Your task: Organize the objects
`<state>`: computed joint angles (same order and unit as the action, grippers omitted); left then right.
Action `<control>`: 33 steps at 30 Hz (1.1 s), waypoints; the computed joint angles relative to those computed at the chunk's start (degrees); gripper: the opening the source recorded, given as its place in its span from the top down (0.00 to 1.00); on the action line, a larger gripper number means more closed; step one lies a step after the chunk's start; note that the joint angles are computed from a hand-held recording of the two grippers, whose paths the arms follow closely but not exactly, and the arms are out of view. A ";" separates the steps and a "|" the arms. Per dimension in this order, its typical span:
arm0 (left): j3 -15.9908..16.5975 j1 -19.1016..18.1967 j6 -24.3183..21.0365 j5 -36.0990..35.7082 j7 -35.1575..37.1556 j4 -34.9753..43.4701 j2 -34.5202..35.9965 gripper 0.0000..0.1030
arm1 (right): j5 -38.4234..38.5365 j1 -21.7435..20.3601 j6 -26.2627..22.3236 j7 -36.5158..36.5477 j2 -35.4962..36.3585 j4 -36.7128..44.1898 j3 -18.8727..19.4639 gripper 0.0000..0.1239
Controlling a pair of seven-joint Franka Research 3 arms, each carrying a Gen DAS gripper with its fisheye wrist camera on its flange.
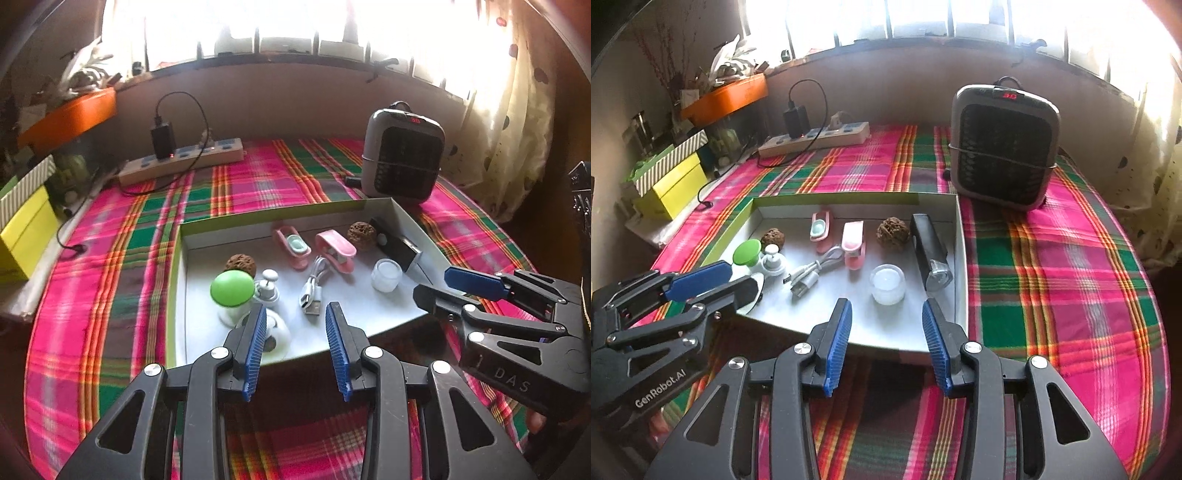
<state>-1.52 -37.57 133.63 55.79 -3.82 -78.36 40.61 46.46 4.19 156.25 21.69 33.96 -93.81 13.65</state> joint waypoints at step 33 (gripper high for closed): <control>-3.62 -3.90 -7.75 -3.57 -7.51 -3.73 -0.47 0.70 | 11.66 -0.26 5.46 -13.28 -8.86 -16.27 -1.66 0.62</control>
<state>-5.14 -41.47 125.89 52.21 -11.34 -82.09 40.15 58.12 3.93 161.71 8.41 25.09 -110.07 11.99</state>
